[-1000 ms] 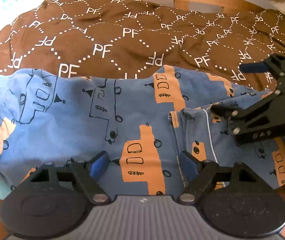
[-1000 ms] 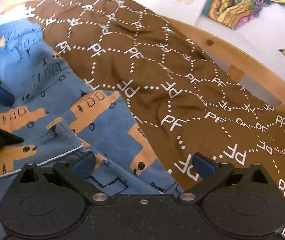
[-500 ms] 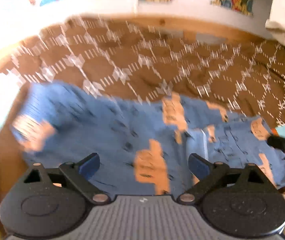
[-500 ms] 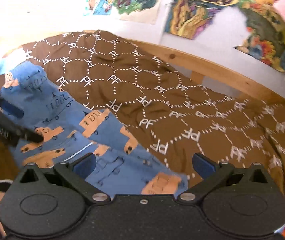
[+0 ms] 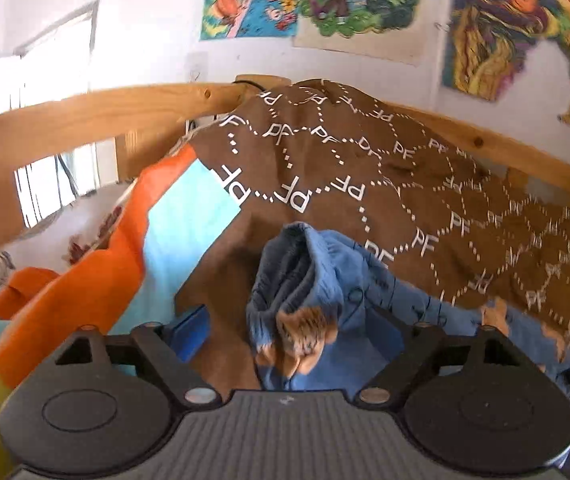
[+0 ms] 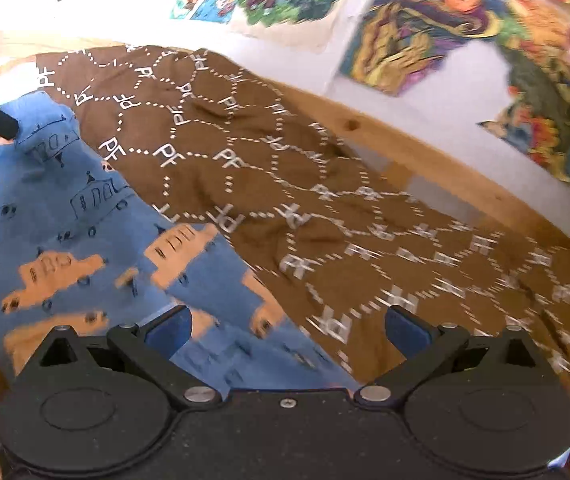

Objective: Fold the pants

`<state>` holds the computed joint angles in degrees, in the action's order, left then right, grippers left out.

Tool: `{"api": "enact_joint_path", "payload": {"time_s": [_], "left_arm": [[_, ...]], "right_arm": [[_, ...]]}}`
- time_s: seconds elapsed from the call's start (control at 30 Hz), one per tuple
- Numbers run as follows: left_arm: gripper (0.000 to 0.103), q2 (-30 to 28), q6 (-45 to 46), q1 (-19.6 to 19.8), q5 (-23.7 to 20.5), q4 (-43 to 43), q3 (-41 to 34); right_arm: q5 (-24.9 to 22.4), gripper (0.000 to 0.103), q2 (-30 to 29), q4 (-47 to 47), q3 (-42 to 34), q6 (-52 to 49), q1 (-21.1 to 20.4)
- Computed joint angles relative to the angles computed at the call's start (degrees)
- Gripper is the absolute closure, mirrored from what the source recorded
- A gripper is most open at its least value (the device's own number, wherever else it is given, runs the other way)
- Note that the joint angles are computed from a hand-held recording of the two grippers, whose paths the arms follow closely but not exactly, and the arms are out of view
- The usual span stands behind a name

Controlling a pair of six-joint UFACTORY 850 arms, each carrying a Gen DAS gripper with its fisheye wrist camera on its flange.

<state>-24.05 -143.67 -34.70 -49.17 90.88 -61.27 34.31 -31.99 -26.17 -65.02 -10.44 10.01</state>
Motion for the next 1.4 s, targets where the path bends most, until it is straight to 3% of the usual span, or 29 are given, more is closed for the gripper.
{"api": "enact_joint_path", "payload": {"time_s": [0.1,0.17,0.23,0.3,0.53,0.63,0.73,0.97,1.23,1.4], "left_arm": [[0.020,0.45,-2.39,0.54,1.67,3.22,0.75],[0.021,0.23,-2.48,0.94,2.46,3.37,0.53],[0.025,0.17,-4.44,1.62,3.69,3.56,0.63],[0.031,0.73,-7.40,2.09,4.46,4.76,1.49],[0.029,2.86,-20.11,3.07,6.00,13.67,5.32],[0.031,3.12,-21.55,3.24,6.30,14.67,5.68],[0.039,3.07,-21.14,3.38,6.60,13.58,5.38],[0.079,3.08,-18.14,3.54,8.32,9.89,4.22],[0.083,1.73,-3.77,-0.33,2.78,4.05,-0.49],[0.083,1.44,1.22,-2.85,1.73,6.81,-3.04]], "right_arm": [[-4.46,0.001,-2.60,-4.75,-4.14,2.50,1.86],[-8.39,0.001,-4.31,-0.65,-6.19,-4.35,3.54],[-8.75,0.001,-5.34,2.33,-6.94,-8.53,4.16],[-9.55,0.001,-5.37,0.63,-7.51,-5.43,4.05],[-3.99,0.001,0.41,1.69,-0.27,-5.42,2.10],[-2.29,0.001,3.27,1.88,3.78,-3.59,1.52],[-2.26,0.001,4.51,2.08,6.51,-3.67,1.67],[-1.48,0.001,3.18,6.86,8.28,-13.54,3.45],[-2.66,0.001,3.24,1.17,7.31,-6.93,2.32],[-2.39,0.001,5.63,-2.08,7.60,-4.75,0.18]]}}
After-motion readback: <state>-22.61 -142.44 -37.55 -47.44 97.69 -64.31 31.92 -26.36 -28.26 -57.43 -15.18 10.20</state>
